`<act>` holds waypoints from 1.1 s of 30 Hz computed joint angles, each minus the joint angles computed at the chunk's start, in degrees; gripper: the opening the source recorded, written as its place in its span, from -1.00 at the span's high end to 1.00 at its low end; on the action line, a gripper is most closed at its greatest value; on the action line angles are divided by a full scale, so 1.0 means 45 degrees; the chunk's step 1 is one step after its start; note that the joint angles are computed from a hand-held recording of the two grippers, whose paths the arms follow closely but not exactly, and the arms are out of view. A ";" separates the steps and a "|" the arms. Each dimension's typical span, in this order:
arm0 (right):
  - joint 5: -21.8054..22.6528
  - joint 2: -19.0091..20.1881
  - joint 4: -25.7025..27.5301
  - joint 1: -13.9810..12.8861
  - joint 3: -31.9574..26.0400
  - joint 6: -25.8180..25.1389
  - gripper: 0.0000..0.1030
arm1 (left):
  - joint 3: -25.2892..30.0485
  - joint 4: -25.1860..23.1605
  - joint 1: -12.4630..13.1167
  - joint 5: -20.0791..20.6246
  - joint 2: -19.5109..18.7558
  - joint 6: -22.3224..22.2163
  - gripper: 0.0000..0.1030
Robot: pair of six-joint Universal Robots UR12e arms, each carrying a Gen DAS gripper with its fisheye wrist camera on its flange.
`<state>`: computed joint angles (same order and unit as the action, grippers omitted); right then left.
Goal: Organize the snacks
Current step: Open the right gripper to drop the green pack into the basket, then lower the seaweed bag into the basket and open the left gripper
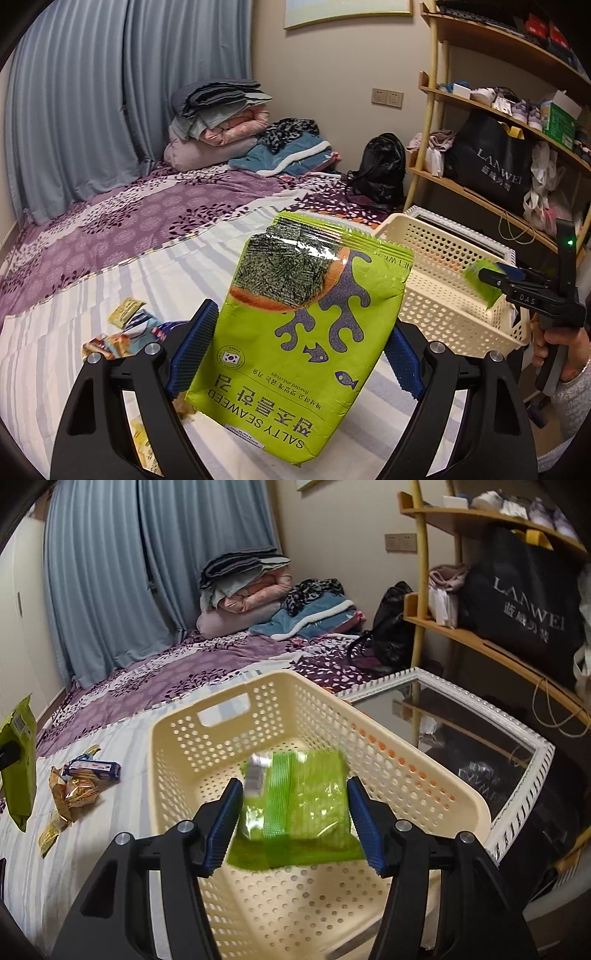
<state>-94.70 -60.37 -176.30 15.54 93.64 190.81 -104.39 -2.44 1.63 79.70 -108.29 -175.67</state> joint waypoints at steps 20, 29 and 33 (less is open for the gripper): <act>-0.0234 -0.0053 -0.2127 -0.0257 0.0601 0.0737 -0.90 | 0.2851 -0.1226 -0.1335 -0.1359 -0.1603 0.0622 -0.66; -0.0149 -0.0149 -0.2151 -0.0403 0.0772 0.0784 -0.90 | 0.4355 -0.1701 -0.1900 -0.2015 -0.2572 0.0768 -0.67; -0.0287 -0.0149 -0.2145 -0.0390 0.0805 0.0633 -0.90 | 0.4842 -0.1918 -0.2077 -0.2154 -0.2917 0.0792 -0.67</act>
<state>-95.99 -61.04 -185.95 13.78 97.27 193.66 -82.60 -11.07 -7.71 70.01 -121.42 -172.11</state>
